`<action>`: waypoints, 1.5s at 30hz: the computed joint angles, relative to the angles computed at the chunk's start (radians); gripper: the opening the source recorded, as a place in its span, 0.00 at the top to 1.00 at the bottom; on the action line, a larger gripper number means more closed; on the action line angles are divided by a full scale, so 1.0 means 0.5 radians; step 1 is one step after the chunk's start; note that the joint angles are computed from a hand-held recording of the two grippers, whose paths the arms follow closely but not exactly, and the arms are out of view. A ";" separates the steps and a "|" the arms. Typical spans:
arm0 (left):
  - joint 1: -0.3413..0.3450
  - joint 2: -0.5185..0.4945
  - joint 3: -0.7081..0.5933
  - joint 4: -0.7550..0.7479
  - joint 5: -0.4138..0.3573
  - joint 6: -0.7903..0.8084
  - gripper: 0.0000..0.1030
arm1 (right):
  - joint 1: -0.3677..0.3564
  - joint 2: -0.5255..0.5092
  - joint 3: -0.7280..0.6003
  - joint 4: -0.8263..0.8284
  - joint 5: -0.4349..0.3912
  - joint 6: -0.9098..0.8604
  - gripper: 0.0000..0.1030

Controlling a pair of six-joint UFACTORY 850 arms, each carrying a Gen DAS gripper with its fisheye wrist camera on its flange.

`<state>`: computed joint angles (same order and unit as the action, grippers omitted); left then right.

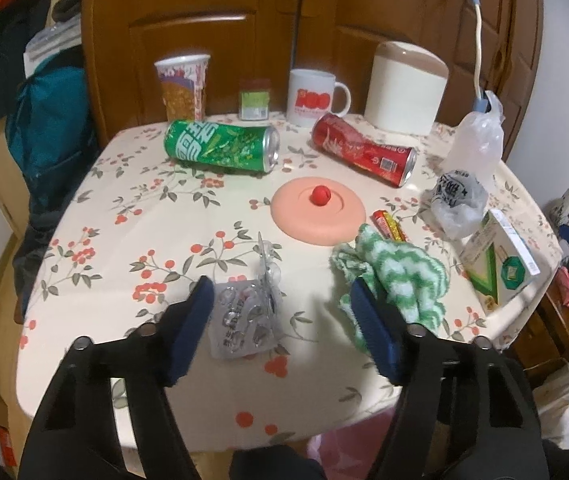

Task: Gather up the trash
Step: 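Grasp the silver pill blister pack with the left gripper while the right gripper grasps the blue silicone lid, then carry the blister pack and blue lid over the bin and release both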

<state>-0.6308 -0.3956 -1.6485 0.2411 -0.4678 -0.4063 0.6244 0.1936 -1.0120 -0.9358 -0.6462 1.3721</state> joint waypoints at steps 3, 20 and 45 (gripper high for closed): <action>0.015 -0.041 -0.039 -0.095 -0.011 0.081 0.48 | -0.043 -0.043 -0.020 0.059 0.029 -0.065 0.24; 0.099 0.022 0.070 -0.542 0.141 0.349 0.93 | -0.177 -0.149 -0.043 0.275 0.038 -0.313 0.58; -0.269 0.532 0.673 -1.242 0.201 1.039 0.93 | 0.222 0.156 0.159 0.077 -0.136 0.014 0.83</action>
